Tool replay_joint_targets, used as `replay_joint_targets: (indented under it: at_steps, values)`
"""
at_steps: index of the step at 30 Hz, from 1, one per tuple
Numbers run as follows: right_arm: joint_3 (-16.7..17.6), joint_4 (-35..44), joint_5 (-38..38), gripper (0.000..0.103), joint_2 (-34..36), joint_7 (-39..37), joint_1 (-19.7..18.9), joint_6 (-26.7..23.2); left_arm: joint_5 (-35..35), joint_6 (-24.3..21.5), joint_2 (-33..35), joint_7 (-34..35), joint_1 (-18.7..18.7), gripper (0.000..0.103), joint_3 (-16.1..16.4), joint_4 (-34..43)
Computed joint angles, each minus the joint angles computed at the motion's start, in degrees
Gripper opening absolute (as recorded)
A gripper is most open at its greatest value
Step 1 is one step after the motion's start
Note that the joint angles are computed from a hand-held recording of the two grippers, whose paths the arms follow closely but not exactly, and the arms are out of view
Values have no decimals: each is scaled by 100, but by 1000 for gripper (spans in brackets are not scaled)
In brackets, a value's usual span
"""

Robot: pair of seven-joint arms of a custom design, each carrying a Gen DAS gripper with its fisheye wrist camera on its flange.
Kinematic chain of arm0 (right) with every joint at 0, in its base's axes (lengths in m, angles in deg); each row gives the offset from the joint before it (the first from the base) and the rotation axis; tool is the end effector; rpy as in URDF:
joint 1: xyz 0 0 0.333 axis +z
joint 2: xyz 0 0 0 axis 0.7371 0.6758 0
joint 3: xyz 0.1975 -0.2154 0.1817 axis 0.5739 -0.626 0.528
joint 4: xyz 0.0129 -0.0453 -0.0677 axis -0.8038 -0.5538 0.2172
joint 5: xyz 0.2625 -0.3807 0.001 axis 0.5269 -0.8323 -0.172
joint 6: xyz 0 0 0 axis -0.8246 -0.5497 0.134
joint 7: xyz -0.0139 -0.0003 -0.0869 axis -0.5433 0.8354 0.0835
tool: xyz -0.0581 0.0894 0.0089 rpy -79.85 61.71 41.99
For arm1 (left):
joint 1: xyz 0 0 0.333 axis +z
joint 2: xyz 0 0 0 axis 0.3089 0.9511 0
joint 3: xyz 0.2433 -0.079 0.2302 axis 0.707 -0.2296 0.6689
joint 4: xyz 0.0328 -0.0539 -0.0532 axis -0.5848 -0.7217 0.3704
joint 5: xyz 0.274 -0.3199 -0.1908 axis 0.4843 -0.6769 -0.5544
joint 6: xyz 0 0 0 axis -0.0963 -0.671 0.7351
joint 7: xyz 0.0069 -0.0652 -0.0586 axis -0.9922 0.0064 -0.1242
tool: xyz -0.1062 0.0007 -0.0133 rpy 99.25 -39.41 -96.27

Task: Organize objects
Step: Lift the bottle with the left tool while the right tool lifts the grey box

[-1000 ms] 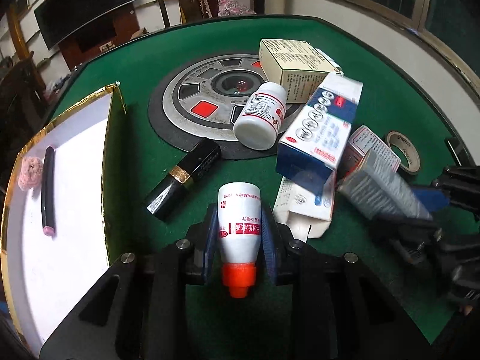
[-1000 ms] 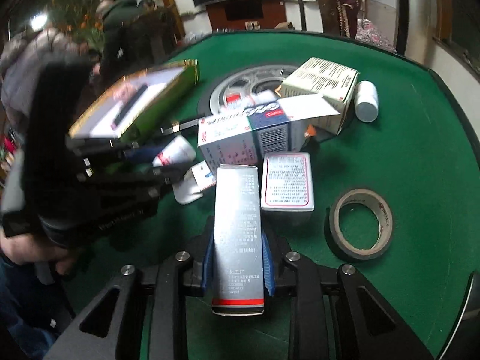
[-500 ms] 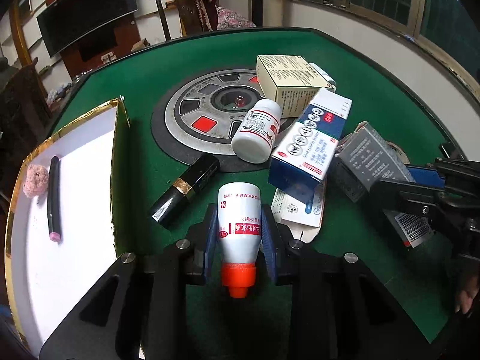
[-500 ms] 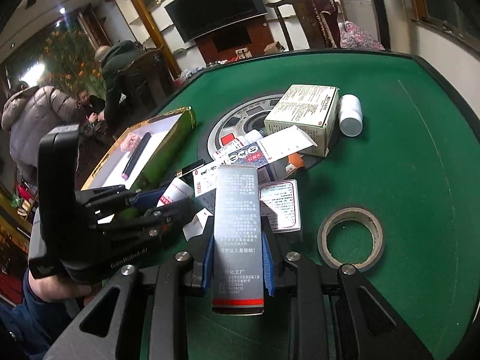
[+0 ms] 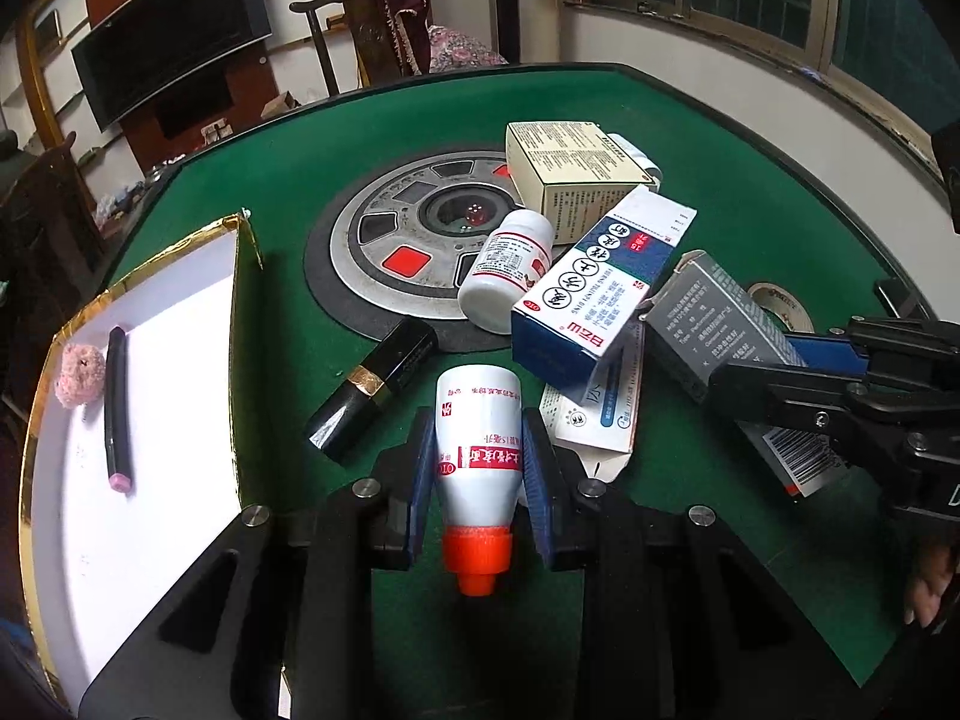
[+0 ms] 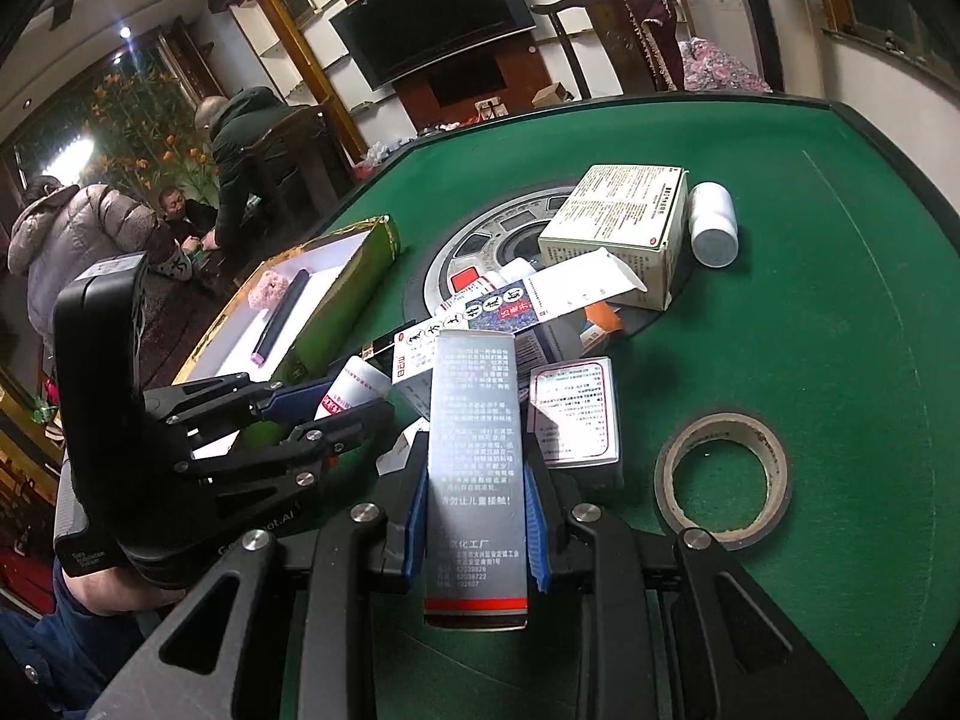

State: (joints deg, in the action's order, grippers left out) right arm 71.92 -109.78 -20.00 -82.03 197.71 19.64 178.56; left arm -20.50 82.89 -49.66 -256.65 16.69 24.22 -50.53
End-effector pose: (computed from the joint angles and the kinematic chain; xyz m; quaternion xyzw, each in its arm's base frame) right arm 0.4239 0.2587 0.3689 -0.5149 0.7572 -0.1718 0.3634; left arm 0.5748 -0.0547 0.3555 -0.2644 0.9070 -0.3032 0.1244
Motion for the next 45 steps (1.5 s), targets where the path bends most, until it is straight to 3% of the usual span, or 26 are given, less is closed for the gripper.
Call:
replay_joint_targets:
  at_steps: [17,45]
  values:
    - [225,52,66,26,-8,38,-195,44,8,-57,-65,74,-9,27,25,-39]
    - [1208,268,771,26,-328,124,-955,404,-438,-426,-284,327,71,27,213,6]
